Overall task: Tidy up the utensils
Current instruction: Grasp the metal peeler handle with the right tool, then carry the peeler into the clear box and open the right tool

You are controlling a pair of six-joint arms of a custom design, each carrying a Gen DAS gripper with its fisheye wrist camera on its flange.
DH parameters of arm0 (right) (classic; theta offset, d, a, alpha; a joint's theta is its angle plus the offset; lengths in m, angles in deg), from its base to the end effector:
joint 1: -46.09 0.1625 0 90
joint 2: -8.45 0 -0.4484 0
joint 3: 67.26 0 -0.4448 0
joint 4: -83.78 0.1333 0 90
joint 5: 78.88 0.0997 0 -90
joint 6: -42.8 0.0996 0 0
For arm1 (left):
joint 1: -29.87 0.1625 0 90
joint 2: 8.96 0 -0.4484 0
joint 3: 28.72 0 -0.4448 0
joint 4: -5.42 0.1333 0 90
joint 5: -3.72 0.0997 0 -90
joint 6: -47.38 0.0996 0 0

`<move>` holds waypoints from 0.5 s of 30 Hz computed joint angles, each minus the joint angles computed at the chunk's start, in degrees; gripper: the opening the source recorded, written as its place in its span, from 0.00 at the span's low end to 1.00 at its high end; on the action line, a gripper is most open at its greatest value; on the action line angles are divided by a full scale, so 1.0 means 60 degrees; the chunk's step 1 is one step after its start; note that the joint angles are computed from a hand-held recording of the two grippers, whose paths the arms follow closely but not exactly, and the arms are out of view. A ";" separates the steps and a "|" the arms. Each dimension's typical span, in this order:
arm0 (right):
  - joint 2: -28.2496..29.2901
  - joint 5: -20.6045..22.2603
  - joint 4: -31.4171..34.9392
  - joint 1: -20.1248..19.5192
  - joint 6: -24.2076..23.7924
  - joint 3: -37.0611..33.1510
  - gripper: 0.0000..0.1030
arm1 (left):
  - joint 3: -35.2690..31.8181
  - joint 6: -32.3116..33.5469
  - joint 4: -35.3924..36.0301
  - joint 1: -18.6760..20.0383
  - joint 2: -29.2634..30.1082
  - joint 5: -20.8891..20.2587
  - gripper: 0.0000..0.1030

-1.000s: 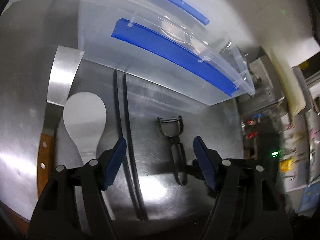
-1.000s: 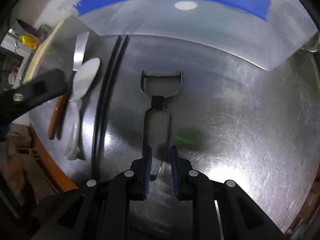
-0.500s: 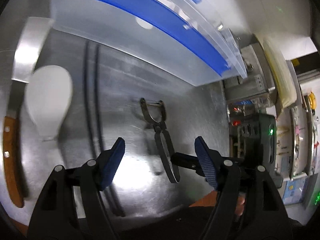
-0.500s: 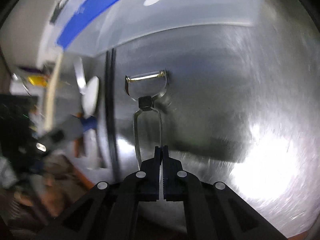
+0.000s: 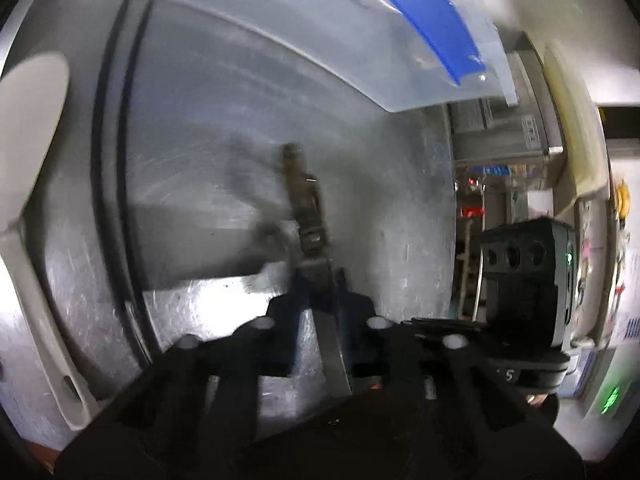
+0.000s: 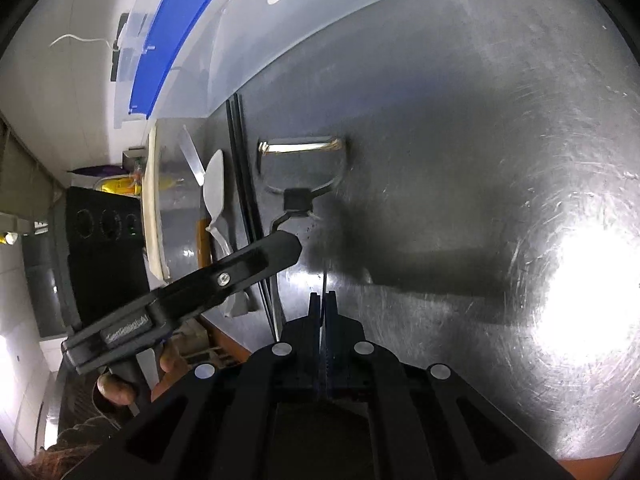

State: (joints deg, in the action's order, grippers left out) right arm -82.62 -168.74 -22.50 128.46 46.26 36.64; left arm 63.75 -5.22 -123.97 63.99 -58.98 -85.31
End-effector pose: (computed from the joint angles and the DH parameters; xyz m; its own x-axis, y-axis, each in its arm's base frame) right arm 0.0619 -0.5439 0.4186 -0.9814 0.1921 -0.0061 0.1921 0.9795 -0.0599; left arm -0.5125 -0.5103 0.1011 -0.9969 0.0581 -0.0527 0.0572 0.9982 0.0190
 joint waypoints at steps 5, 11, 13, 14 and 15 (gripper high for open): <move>0.0041 0.0084 -0.0063 0.0201 -0.0403 -0.0051 0.03 | 0.0237 0.0043 -0.0430 -0.0185 -0.0338 0.0208 0.11; -0.0120 0.0209 -0.0588 0.0964 -0.1149 -0.0492 0.04 | -0.0262 0.1132 -0.1176 -0.0577 -0.0546 0.0519 0.11; 0.0004 0.0153 -0.0868 0.1292 -0.1484 -0.0931 0.04 | -0.0851 0.1884 -0.1203 -0.0659 -0.0390 0.0699 0.11; 0.0087 0.0086 -0.0974 0.1396 -0.1617 -0.1103 0.04 | -0.1199 0.2262 -0.1196 -0.0668 -0.0254 0.0775 0.11; 0.0263 -0.0088 -0.1214 0.1565 -0.1765 -0.1413 0.04 | -0.1759 0.2752 -0.1089 -0.0654 -0.0003 0.0894 0.11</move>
State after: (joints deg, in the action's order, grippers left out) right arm -81.04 -169.27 -29.79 137.85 35.67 28.16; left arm 53.20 11.29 -130.51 60.06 -59.00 -79.94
